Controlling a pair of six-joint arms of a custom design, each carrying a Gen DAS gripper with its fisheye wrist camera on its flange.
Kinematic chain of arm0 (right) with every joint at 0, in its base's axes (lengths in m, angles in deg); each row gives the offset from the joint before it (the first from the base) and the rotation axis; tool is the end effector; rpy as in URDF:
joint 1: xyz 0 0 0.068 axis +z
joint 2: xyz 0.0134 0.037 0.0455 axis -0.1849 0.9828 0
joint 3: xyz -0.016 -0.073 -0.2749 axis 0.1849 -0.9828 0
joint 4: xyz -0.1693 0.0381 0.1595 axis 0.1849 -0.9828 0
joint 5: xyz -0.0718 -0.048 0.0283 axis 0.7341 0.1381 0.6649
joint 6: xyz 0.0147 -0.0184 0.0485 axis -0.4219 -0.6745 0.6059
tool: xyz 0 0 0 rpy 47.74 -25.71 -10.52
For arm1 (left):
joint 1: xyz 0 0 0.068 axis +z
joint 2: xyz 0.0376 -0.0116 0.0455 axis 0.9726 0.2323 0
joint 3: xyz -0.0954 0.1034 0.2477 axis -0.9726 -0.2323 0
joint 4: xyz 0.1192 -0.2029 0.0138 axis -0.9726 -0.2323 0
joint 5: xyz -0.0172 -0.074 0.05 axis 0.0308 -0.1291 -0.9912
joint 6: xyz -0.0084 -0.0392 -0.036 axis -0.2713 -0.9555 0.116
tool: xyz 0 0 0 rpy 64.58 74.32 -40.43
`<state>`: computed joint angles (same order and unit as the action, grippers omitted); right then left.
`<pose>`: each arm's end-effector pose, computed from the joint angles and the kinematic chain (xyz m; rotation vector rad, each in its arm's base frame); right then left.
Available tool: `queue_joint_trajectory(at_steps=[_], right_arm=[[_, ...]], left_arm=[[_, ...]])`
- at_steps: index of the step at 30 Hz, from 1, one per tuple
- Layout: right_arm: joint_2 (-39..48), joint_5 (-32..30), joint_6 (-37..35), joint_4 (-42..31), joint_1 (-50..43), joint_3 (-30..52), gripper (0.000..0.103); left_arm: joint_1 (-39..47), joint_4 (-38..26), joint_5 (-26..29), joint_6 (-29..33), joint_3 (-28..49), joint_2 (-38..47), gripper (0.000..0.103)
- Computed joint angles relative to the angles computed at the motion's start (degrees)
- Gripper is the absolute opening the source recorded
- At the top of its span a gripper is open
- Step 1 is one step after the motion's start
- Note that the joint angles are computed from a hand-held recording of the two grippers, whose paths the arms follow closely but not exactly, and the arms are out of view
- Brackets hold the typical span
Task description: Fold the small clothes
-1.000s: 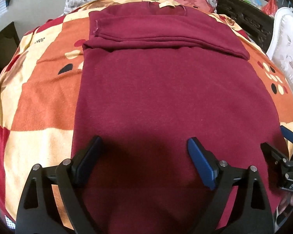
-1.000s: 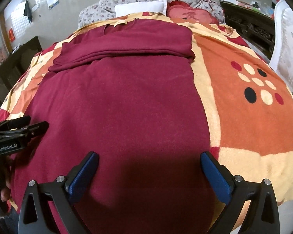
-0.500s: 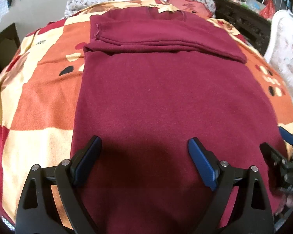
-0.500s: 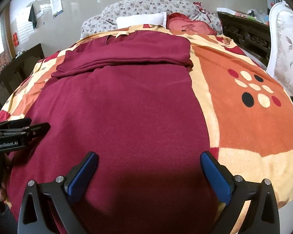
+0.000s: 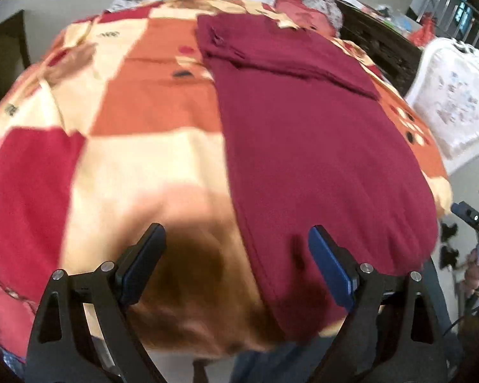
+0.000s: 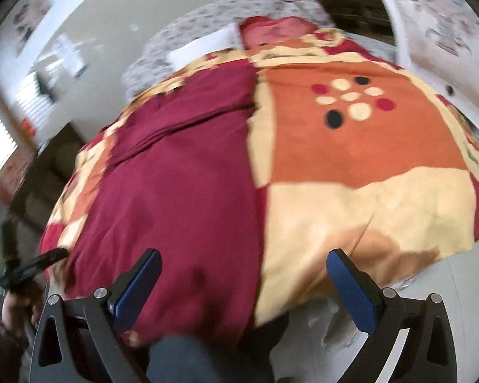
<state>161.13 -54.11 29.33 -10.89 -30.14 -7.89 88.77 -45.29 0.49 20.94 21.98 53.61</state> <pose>0.2086 -0.0620 0.1765 0.3739 2.3445 0.2707 0.3777 0.0637 0.1548 0.5545 2.5265 -0.4571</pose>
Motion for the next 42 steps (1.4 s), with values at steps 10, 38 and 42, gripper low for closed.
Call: queue_joint_trajectory(at_steps=[10,38,42], right_arm=[[8.0,-10.0,-0.8,9.1,-2.3,-4.7,0.074],[7.0,-13.8,1.8,14.4,0.0,-7.1,0.016],[6.8,-13.7,1.8,13.9,0.3,-6.7,0.016]], left_arm=[[1.4,3.9,1.9,5.7,-6.5,-2.8,0.091],[5.9,-30.5,18.0,13.2,11.7,7.2,0.091],[4.3,-29.8,14.9,12.9,10.8,8.1,0.091]])
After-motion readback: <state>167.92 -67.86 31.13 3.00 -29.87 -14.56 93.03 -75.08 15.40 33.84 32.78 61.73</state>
